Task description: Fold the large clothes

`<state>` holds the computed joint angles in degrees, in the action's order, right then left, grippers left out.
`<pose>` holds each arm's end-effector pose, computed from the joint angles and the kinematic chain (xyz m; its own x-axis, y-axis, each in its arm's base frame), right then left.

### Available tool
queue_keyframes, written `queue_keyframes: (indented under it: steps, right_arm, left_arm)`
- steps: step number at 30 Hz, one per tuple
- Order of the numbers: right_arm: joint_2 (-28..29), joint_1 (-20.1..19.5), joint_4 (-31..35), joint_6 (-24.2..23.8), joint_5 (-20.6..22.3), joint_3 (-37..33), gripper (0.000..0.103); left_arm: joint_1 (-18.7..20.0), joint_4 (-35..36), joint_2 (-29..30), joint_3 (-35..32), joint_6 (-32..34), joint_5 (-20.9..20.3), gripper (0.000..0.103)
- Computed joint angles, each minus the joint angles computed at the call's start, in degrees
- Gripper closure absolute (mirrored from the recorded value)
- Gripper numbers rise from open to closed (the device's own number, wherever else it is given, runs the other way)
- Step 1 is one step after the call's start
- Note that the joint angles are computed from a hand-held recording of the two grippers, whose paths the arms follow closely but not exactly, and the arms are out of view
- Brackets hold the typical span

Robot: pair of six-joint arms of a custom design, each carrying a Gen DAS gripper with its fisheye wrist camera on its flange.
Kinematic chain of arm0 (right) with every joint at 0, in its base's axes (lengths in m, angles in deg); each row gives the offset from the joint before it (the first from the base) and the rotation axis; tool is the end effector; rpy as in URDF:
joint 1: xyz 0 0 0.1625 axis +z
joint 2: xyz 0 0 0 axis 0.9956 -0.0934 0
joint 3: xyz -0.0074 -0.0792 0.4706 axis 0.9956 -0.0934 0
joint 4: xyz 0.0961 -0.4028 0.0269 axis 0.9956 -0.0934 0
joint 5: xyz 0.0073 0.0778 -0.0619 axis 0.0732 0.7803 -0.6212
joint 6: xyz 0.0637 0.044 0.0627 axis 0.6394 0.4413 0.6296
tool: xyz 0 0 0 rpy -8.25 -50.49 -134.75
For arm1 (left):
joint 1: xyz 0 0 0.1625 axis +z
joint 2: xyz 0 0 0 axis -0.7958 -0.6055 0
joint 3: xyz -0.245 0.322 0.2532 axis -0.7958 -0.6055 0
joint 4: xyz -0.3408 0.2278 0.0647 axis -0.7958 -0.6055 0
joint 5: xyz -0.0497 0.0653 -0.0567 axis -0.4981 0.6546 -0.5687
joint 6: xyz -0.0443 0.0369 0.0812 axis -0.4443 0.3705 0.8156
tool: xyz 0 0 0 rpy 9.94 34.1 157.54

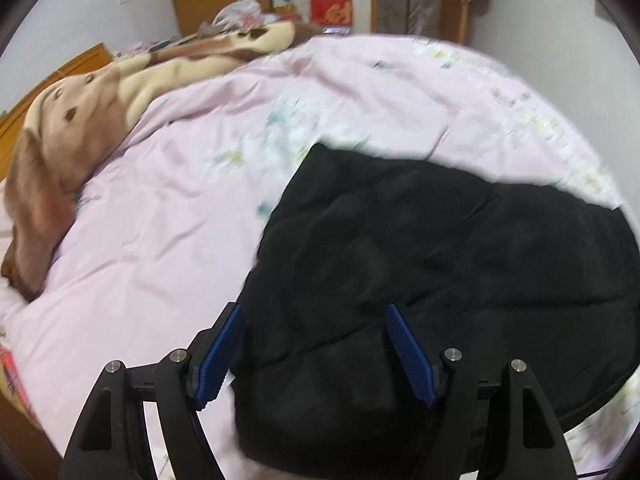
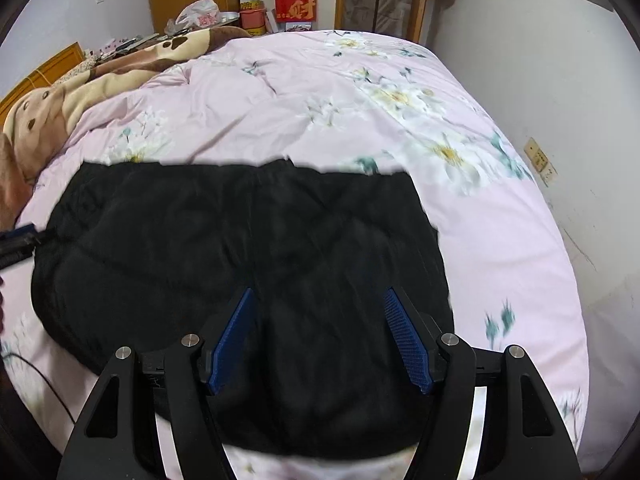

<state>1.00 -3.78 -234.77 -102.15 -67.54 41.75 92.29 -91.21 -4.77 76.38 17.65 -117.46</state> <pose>-0.0021 -0.5297 0.4077 -0.6472 -0.0330 0.7616 -0.4524 0.8207 -0.3490 -0.3623 -0.5780 0.0201 -0.6837 -0.0631 -0.7270 0.3561 0.8407 -0.4079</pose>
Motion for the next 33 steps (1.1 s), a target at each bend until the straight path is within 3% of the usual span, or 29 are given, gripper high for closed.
queue_keyframes:
  steps: [3,6,10,16,18,22,25,29,33]
  right_arm:
    - [1.4,-2.7,3.1,1.7,-0.1,-0.6,0.035]
    - [3.1,-4.3,4.7,4.5,1.0,-1.7,0.033]
    - [6.1,-4.2,1.1,2.8,-0.9,-2.1,0.032]
    - [5.2,-3.7,4.8,5.1,-0.8,-3.3,0.032]
    - [3.5,-3.5,7.1,5.0,0.6,-3.6,0.032]
    - [-3.0,-5.4,14.2,6.5,9.5,-3.9,0.031]
    - [-5.4,-6.6,16.2,7.6,11.4,-5.2,0.031]
    - [-6.4,-8.8,22.3,8.8,12.6,-8.4,0.027]
    - [-6.4,-12.4,30.9,10.7,17.5,-12.0,0.027]
  left_arm:
    - [2.5,-0.9,1.2,0.4,1.3,-3.8,0.027]
    - [2.9,-0.1,1.7,0.6,0.8,-3.0,0.021]
    - [4.7,-0.4,3.0,-0.6,0.0,-4.8,0.013]
    - [4.6,-1.0,2.7,-0.4,1.7,-4.4,0.013]
    - [4.3,-4.6,0.8,1.4,3.4,-5.7,0.014]
    - [4.0,-15.4,-3.3,6.4,11.3,-8.0,0.014]
    - [6.0,-19.3,-6.4,8.1,14.0,-14.6,0.014]
    - [9.0,-16.3,-8.3,7.1,15.7,-20.7,0.014]
    - [12.4,-18.7,-8.7,6.5,18.0,-29.2,0.014]
